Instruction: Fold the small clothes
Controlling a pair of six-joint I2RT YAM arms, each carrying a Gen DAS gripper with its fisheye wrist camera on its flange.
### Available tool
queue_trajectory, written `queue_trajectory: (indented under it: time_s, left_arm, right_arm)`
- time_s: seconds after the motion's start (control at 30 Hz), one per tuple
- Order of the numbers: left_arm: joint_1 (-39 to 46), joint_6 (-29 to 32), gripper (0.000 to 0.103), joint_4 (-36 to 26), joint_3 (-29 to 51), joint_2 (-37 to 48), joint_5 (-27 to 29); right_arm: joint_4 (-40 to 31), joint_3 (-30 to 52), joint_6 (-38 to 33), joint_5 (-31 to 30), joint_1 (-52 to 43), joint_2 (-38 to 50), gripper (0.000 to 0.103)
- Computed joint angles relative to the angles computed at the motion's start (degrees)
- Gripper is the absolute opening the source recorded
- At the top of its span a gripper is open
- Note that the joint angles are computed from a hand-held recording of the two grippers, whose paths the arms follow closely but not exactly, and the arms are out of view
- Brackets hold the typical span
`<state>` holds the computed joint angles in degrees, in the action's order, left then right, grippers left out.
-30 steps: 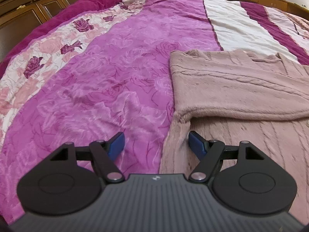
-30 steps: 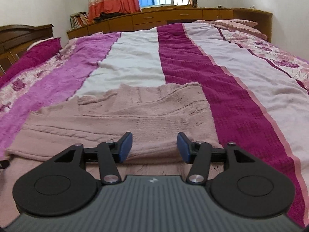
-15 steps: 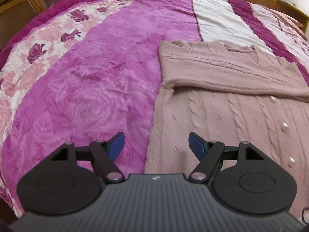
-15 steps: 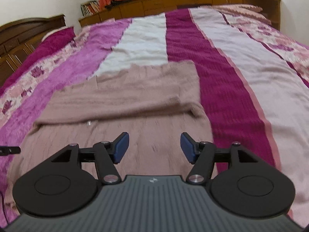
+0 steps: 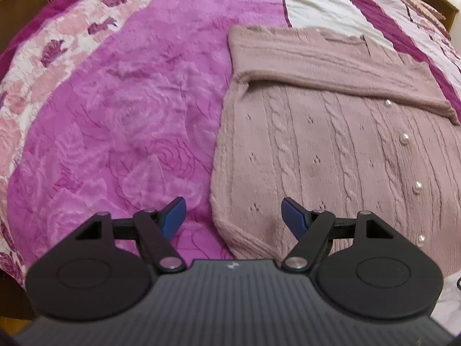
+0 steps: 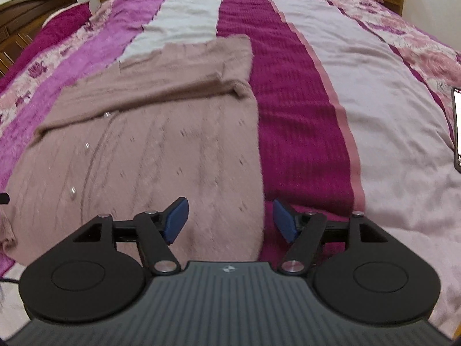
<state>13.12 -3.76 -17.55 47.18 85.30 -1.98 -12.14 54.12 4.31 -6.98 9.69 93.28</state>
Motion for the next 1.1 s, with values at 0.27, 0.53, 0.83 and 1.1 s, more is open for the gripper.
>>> queue_trajectory:
  time_s: [0.27, 0.53, 0.83, 1.1]
  left_arm:
    - [-1.28, -1.76, 0.074, -1.57, 1.51, 3.37, 1.19]
    - [-3.05, -2.58, 0.074, -1.09, 2.19, 5.77, 0.44]
    - [-3.39, -1.46, 0.065, 4.23, -1.15, 5.03, 2.14]
    - [-2.41, 0.3, 0.041, 4.91, -2.46, 3.58, 5.93]
  right_arm:
    - [-1.24, 1.55, 0.91, -4.83, -2.51, 3.45, 0.073]
    - [-3.35, 3.88, -0.55, -6.68, -2.35, 6.06, 0.074]
    - [-6.36, 8.09, -3.08, -10.44, -2.58, 10.68, 0.08]
    - [-6.7, 7.49, -3.76, -16.66, -3.92, 10.15, 0.054]
